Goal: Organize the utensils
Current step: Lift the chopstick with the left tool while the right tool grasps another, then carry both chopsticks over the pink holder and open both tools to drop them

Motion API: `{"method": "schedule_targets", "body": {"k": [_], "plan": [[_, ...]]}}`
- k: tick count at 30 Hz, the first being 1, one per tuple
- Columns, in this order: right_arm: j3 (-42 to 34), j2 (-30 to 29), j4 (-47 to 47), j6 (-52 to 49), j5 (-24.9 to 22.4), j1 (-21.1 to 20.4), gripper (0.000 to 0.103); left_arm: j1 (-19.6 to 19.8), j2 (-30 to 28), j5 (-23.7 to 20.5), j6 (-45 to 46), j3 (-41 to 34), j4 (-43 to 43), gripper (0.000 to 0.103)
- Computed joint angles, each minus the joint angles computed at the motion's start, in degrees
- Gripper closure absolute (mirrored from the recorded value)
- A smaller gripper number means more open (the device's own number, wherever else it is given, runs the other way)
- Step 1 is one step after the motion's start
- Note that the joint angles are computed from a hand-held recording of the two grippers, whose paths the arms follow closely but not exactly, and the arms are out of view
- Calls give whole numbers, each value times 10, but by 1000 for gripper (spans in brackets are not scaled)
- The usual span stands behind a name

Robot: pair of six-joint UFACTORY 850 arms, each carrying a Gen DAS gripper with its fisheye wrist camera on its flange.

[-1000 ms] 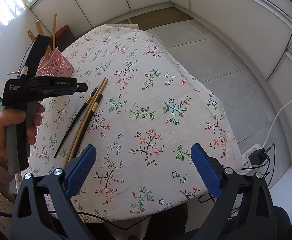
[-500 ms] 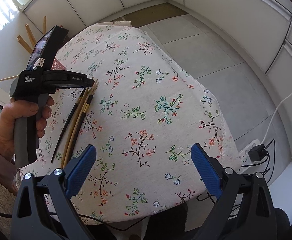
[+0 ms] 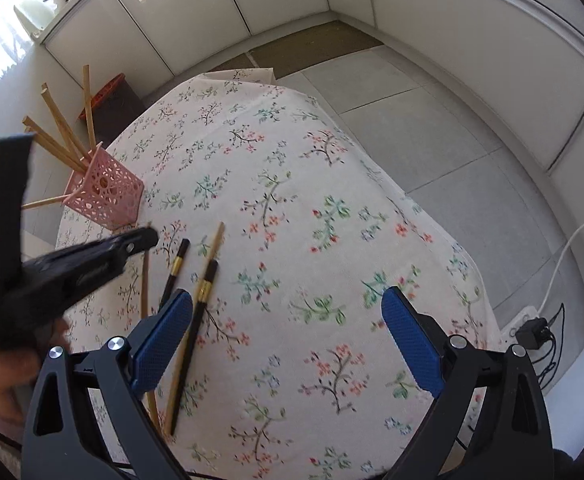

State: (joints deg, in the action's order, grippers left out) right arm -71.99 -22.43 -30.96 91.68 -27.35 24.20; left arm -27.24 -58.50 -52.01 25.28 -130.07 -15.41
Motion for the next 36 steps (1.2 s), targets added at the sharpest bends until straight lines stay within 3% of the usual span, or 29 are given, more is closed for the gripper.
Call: {"method": "schedule_targets", "body": {"k": [3, 7, 10, 13, 16, 17, 20, 25, 30, 36], "plan": [[-85, -68, 77, -85, -27, -17, 13, 17, 72, 49, 37, 94, -32, 99], [-196, -158, 194, -187, -80, -35, 28, 40, 124, 92, 59, 159, -69, 99], [-254, -206, 213, -205, -117, -36, 40, 58, 151, 108, 77, 187, -96, 99], [-303, -238, 167, -179, -168, -23, 51, 73, 163, 112, 87, 194, -121, 99], [-325, -252, 137, -163, -199, -12, 89, 82, 170, 113, 96, 195, -141, 99], [-316, -246, 141, -160, -187, -13, 95, 83, 172, 112, 98, 195, -145, 99], [-265, -212, 159, -146, -127, -15, 97, 87, 183, 113, 106, 202, -155, 99], [-183, -131, 77, -83, -75, 10, 98, 91, 206, 126, 126, 225, -178, 99], [-119, -45, -22, -15, -55, 45, 98, 95, 243, 147, 162, 264, -218, 99], [-100, 22, -101, 23, -59, 73, 98, 95, 285, 174, 191, 297, -253, 99]]}}
